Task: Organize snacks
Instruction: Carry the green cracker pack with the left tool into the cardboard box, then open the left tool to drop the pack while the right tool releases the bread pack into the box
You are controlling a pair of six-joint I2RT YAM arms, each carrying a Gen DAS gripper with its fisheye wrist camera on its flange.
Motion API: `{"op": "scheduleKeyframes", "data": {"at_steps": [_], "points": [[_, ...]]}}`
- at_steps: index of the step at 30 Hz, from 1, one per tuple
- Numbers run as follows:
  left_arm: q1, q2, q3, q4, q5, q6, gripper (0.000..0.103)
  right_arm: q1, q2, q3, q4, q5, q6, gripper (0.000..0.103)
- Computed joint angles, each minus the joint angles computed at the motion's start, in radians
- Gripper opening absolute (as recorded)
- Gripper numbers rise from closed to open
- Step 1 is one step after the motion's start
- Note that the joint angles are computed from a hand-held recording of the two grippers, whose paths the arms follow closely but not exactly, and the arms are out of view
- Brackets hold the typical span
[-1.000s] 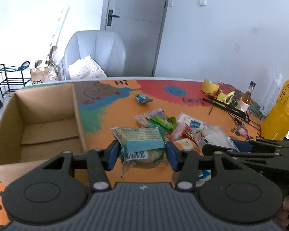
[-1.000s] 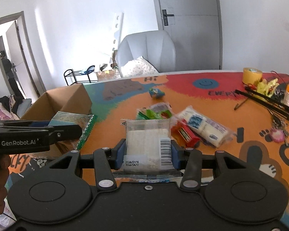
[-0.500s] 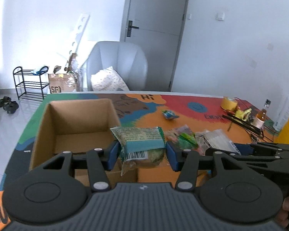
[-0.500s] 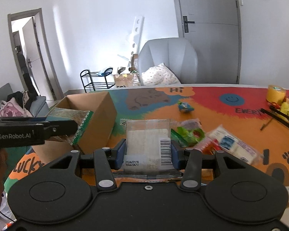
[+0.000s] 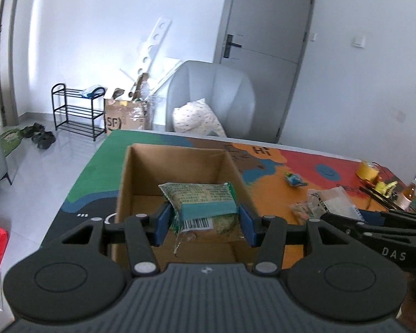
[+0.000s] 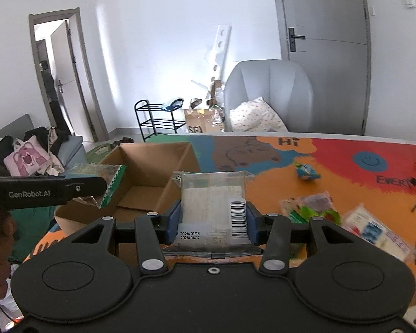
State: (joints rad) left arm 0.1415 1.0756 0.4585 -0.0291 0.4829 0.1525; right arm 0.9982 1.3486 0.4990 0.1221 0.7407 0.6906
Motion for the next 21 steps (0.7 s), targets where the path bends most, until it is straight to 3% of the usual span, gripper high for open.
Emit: {"op": "scheduleKeyframes", "data": {"at_steps": [8, 21], "points": [[0.026, 0.037, -0.003, 0.047, -0.047, 0.002, 0.058, -0.037, 0.083, 0.063, 0.057, -0.059, -0.067, 0.045], [0.156, 0.038, 0.015, -0.008, 0.028, 0.006, 0.076, -0.048, 0.195, 0.159, 0.11, -0.147, -0.105, 0.045]]}}
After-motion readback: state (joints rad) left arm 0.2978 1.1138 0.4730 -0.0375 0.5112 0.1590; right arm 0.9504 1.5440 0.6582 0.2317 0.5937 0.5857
